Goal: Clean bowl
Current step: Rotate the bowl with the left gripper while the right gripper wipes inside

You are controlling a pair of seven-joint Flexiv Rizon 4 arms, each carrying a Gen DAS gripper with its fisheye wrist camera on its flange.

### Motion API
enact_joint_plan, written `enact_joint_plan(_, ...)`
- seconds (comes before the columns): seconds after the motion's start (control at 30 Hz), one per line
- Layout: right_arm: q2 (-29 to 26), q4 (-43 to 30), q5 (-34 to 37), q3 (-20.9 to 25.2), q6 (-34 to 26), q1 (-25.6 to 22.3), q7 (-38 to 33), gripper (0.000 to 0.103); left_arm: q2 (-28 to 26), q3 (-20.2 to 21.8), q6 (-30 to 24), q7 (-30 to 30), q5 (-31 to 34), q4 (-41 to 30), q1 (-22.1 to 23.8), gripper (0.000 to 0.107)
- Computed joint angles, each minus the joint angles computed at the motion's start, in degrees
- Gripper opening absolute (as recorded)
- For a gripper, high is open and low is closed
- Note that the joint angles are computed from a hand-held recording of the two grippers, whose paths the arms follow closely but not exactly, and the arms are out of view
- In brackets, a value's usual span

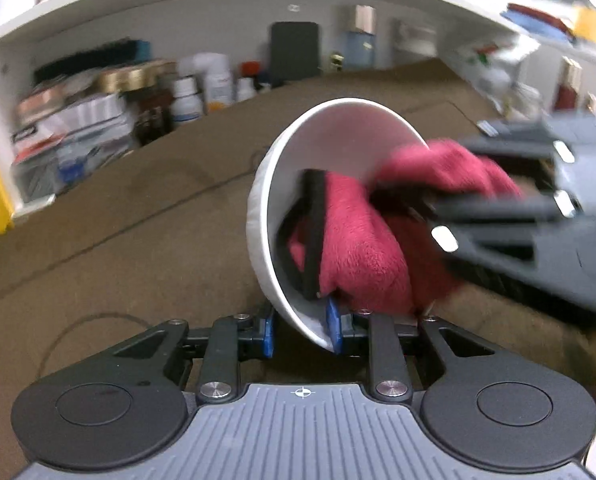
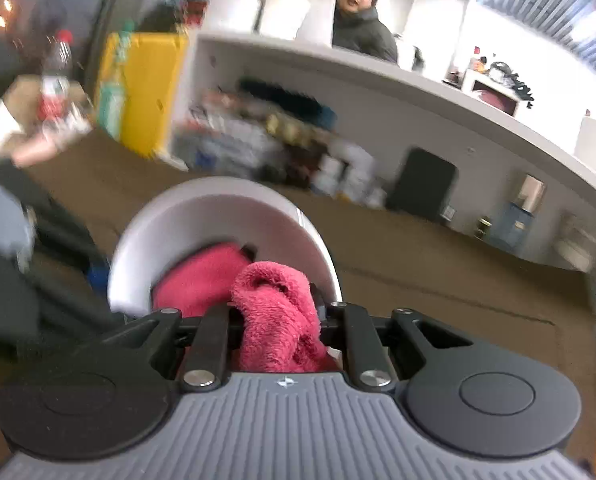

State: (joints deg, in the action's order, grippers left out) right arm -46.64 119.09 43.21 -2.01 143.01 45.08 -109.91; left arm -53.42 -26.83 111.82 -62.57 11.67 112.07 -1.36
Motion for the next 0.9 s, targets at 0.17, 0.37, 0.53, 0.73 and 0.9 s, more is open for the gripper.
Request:
enact_joint_plan(0.17, 2.78, 4.97, -14.67, 6.78, 6.07, -7.26, 11.89, 0.017, 2.46, 0.18, -5.23, 2.84, -0.70, -0.29, 0.79, 0.026)
enact_joint_plan(0.37, 0.20, 8.68, -15.65, 6.00, 5.82, -7.83, 14.73, 0.018, 5.05, 3.73, -8.15, 6.89, -4.20, -1.79, -2.80, 0.022)
enact_joint_plan(0.53, -3.89, 11.27, -19.76, 5.25, 9.51, -7.53, 14.22, 0.043, 6.09, 4.58, -10.82, 11.41, -5.22, -3.13, -4.76, 0.022)
enact_joint_plan(0.73, -0.89, 13.53, -25.82, 3.82, 5.91, -8.09, 10.97, 0.093, 7.79, 8.77, -15.03, 17.24, -7.47, -4.79, -9.56, 0.026)
enact_joint_plan(0.9, 0.09, 12.72, -32.68, 6.48, 0.38, -13.63, 14.47, 0.065, 7.58, 8.81, -14.66, 18.74, -9.85, -4.62, -9.74, 0.028)
